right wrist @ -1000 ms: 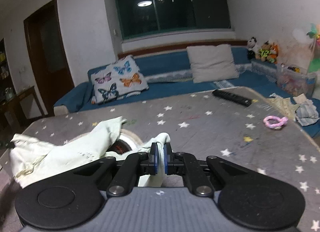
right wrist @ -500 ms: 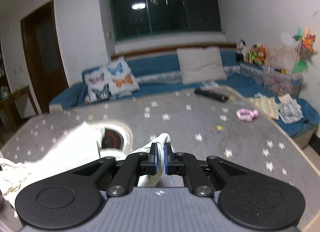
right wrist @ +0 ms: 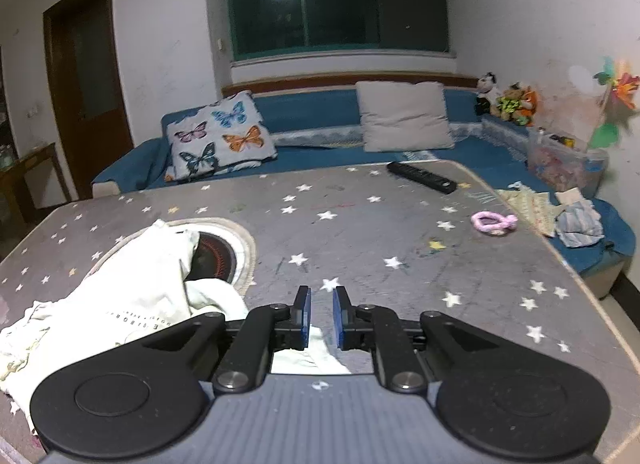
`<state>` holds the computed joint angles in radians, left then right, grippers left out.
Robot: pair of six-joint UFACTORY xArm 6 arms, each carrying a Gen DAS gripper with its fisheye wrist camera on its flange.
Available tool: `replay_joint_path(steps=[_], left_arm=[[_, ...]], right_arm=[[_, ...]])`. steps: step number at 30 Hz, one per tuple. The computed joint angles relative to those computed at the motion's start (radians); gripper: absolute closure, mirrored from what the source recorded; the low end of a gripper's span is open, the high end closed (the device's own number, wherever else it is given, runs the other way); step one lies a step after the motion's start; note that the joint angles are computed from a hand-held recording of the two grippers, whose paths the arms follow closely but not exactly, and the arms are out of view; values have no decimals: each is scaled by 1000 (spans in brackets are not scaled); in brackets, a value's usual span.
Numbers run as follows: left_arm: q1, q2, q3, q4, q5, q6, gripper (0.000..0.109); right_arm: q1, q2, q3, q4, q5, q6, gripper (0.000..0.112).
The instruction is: Fold clothes
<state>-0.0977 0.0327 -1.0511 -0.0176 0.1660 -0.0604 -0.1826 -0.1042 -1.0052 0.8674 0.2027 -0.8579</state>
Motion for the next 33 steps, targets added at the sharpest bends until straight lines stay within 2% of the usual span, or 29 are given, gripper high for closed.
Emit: replay_joint_path(steps=[7, 11, 15, 25, 31, 33], left_arm=[[-40, 71, -84, -55, 12, 56, 69], [-77, 135, -160, -119, 25, 111, 68], [-110, 211, -254, -157, 41, 142, 68], [-181, 466, -591, -190, 167, 176, 68], [-203, 583, -749, -199, 247, 196, 68], [-206, 612, -785, -198, 268, 194, 68]], right_arm=[[34, 110, -110, -12, 84, -3, 96], [55, 177, -181, -31, 140, -20, 89], [74, 249, -256, -75, 186, -9, 89], [100, 419, -436, -187, 264, 26, 88], [111, 488, -509, -246, 291, 13, 80], [115, 504, -527, -252, 300, -3, 74]])
